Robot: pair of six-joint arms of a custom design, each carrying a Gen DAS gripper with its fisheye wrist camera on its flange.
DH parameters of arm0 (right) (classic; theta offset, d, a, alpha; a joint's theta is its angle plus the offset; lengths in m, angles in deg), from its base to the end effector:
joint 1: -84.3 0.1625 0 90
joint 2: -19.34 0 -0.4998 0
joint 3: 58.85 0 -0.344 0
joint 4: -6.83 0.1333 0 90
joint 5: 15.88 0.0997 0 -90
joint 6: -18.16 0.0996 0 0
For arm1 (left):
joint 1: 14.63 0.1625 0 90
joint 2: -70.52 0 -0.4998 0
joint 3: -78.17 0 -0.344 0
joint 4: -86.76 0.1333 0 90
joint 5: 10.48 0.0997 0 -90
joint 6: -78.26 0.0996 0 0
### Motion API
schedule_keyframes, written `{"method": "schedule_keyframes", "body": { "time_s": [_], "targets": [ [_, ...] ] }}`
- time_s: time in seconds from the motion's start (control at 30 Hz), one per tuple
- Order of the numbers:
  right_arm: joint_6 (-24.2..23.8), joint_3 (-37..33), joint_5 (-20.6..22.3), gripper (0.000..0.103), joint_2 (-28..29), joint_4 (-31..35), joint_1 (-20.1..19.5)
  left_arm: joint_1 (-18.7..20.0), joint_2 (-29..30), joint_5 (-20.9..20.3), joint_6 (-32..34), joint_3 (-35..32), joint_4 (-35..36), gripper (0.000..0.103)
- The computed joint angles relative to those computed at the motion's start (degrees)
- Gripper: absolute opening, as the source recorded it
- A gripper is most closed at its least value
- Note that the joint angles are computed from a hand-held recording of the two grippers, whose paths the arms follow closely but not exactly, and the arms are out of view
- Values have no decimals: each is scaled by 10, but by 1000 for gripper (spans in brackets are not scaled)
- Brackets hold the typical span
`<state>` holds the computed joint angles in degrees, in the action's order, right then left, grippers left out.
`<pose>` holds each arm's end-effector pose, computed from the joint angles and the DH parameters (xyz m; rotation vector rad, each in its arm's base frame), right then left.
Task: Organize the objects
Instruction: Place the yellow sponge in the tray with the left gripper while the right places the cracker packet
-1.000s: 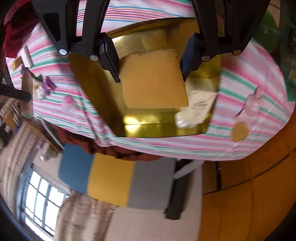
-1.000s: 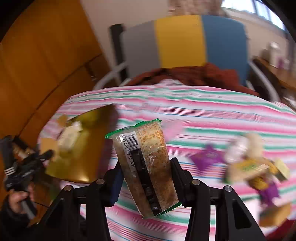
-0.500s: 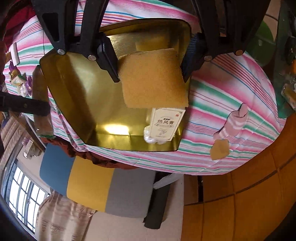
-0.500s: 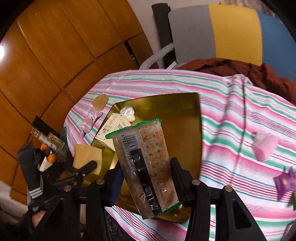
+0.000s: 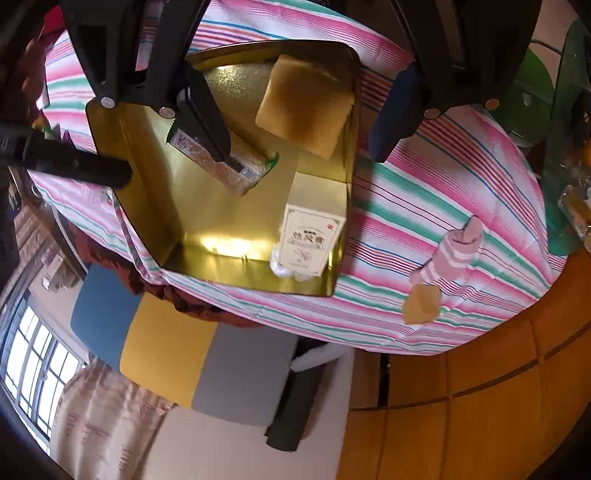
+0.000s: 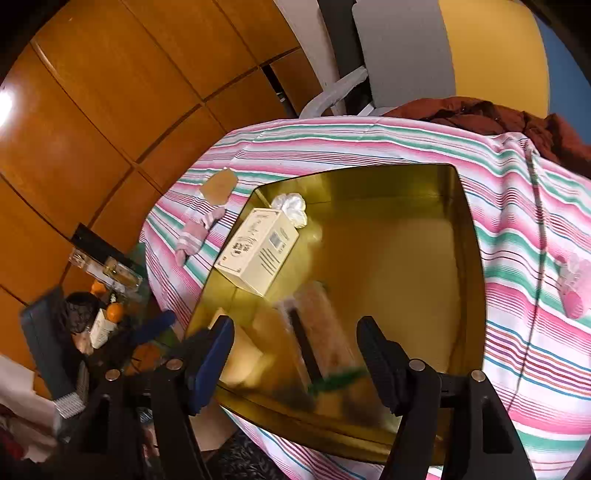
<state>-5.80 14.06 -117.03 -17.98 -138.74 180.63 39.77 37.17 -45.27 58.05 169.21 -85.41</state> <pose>0.2020 -0.7868 0.2075 0.7004 -2.7760 0.4555 -0.2417 -0.7071 0.1361 0.0491 2.2990 -0.9972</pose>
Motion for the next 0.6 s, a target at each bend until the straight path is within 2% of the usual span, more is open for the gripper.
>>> {"method": "schedule_keyframes", "body": {
  "time_s": [0.17, 0.27, 0.6],
  "targets": [
    [-13, 34, -23, 74, -14, -45, 2, -12, 0, 27, 3, -4, -2, 79],
    [-41, 63, -41, 78, -22, -94, 6, -19, 1, 36, 12, -6, -7, 79],
    [-83, 122, -75, 82, -35, -206, 11, -33, 6, 48, 4, -6, 1, 79]
  ]
}}
